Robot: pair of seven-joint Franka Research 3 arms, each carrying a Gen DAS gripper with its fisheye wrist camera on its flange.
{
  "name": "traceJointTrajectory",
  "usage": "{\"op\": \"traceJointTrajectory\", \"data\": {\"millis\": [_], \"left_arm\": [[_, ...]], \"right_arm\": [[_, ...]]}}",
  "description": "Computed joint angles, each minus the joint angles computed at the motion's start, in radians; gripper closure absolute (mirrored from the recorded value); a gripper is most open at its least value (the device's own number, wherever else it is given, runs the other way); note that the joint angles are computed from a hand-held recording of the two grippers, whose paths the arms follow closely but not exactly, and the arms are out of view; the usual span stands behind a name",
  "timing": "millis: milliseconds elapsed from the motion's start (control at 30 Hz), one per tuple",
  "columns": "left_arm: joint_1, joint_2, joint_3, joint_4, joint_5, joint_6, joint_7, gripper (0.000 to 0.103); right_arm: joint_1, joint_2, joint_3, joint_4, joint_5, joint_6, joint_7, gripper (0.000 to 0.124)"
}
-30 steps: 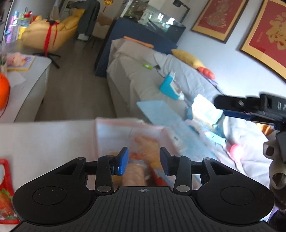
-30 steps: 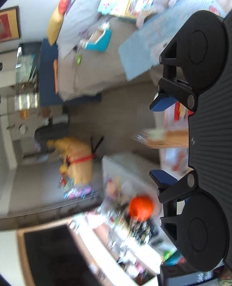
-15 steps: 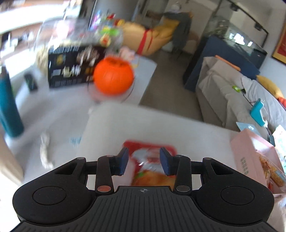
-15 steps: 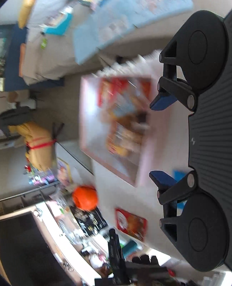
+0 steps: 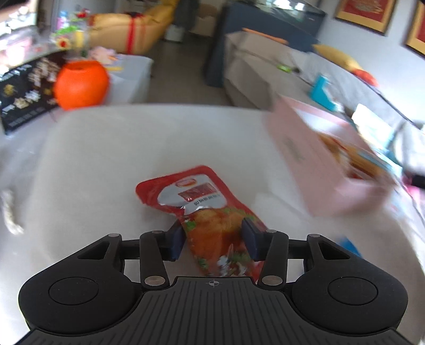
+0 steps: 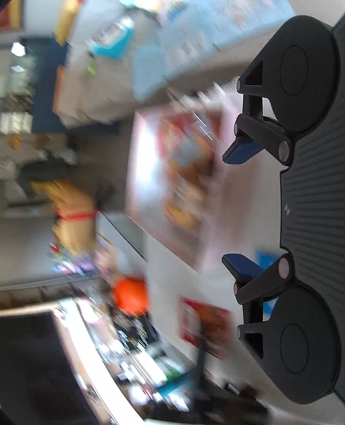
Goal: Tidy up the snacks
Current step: 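Reach the left tool past the red roast-chicken packet to the blue seaweed packet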
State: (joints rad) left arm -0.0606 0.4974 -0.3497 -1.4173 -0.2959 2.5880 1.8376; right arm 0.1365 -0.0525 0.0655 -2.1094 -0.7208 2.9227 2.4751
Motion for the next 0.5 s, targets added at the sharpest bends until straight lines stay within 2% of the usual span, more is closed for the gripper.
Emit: {"op": "traceJointTrajectory", "data": {"millis": [33,67,133,167,200,267,367,500], "left_arm": [[0.012,-0.028,-0.02,-0.044,-0.021,0.009,0.025,0.053],[0.02,-0.048,-0.031,-0.076,-0.039,0.018,0.045,0.053],[0.028,-0.091,-0.044,-0.136,-0.078,0.031,0.075,0.053],[0.03,-0.109,-0.045,-0.162,-0.1,0.041,0.08,0.053],[0.026,-0.123,-0.038,-0.186,-0.114,0.059,0.069,0.053],[0.013,-0.131,-0.022,-0.207,-0.127,0.102,0.043,0.053],[-0.004,-0.149,0.008,-0.239,-0.114,0.164,-0.038,0.053],[0.027,-0.211,-0.002,-0.312,-0.147,0.218,-0.057,0.053]], "right_arm": [[-0.021,0.005,0.007,0.027,-0.142,-0.038,0.108,0.049],[-0.025,0.015,0.007,0.055,-0.224,-0.091,0.158,0.05],[-0.01,0.053,-0.006,0.112,-0.231,-0.192,0.109,0.066],[0.001,0.078,-0.015,0.142,-0.186,-0.226,0.052,0.084],[0.01,0.103,-0.024,0.171,-0.113,-0.249,-0.015,0.095],[0.02,0.144,-0.041,0.21,0.035,-0.235,-0.113,0.107],[0.024,0.217,-0.043,0.277,0.269,-0.19,-0.259,0.109],[0.081,0.251,-0.078,0.306,0.296,-0.175,-0.266,0.109]]}}
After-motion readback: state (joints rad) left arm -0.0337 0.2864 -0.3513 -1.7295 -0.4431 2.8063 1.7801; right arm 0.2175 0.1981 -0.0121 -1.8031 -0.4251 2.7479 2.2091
